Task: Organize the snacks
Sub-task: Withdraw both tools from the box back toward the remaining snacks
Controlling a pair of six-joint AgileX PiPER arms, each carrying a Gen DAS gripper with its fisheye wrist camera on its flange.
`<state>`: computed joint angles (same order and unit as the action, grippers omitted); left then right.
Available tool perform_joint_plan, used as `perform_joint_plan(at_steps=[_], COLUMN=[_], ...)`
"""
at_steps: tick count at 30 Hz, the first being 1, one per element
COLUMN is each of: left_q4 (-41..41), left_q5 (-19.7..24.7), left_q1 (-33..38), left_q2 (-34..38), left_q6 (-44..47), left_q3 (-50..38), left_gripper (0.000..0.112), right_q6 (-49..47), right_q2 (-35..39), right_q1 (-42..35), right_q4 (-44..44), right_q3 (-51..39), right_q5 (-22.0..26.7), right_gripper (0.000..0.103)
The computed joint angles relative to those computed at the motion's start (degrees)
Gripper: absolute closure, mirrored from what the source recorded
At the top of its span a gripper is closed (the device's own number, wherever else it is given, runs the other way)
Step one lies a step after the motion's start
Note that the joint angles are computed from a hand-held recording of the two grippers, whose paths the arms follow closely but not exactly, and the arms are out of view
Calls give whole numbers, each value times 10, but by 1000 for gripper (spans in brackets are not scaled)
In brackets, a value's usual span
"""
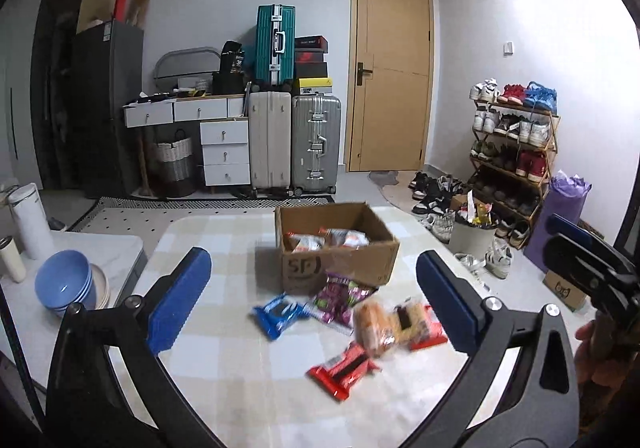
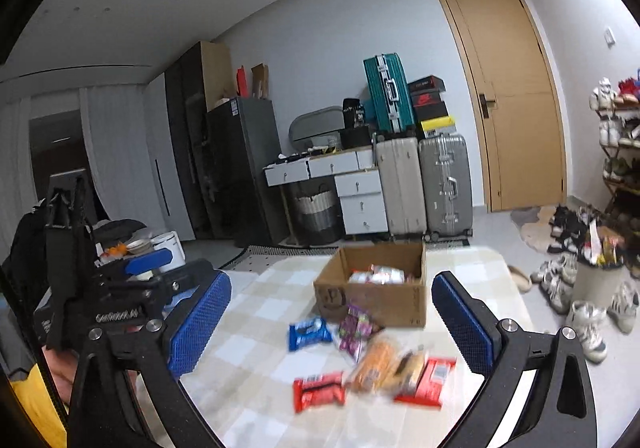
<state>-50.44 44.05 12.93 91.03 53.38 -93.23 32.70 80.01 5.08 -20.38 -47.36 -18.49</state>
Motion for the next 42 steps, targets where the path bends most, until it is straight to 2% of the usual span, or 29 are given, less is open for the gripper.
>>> perform_joint_plan(at_steps=[3, 5, 9, 11, 14, 19, 25, 32, 42], left_q4=[-16, -30, -13, -15, -1, 28, 56, 119, 219], left_q5=[-17, 3, 5, 11, -12, -26, -47, -61, -17], left_q1=[18, 36, 40, 40, 23, -7, -34, -80, -137], left_q2=[-15, -13, 9, 22, 35, 71, 108, 184, 341], left_q6=[26, 37, 18, 19, 17, -9, -27, -73, -186], left_q3=[58, 78, 90, 96, 104, 88, 82, 46, -112], left_gripper=[10, 10, 10, 10, 10, 10, 10, 10, 10], right_q6=[0, -17, -47, -31, 10, -11, 5, 73, 161], right_q2=[-14, -10, 2, 13, 27, 47, 76, 144, 231], right_q1=[-5, -6, -4, -7, -12, 0, -3, -26, -60], right_q4=[27, 42, 66, 51, 8, 20, -3, -70, -158], right_q3=[72, 88, 100, 102, 94, 79, 72, 45, 2], right_q5=[-51, -53, -45, -52, -51, -47, -65, -81, -111], right_gripper=[1, 1, 1, 1, 1, 1, 1, 1, 1])
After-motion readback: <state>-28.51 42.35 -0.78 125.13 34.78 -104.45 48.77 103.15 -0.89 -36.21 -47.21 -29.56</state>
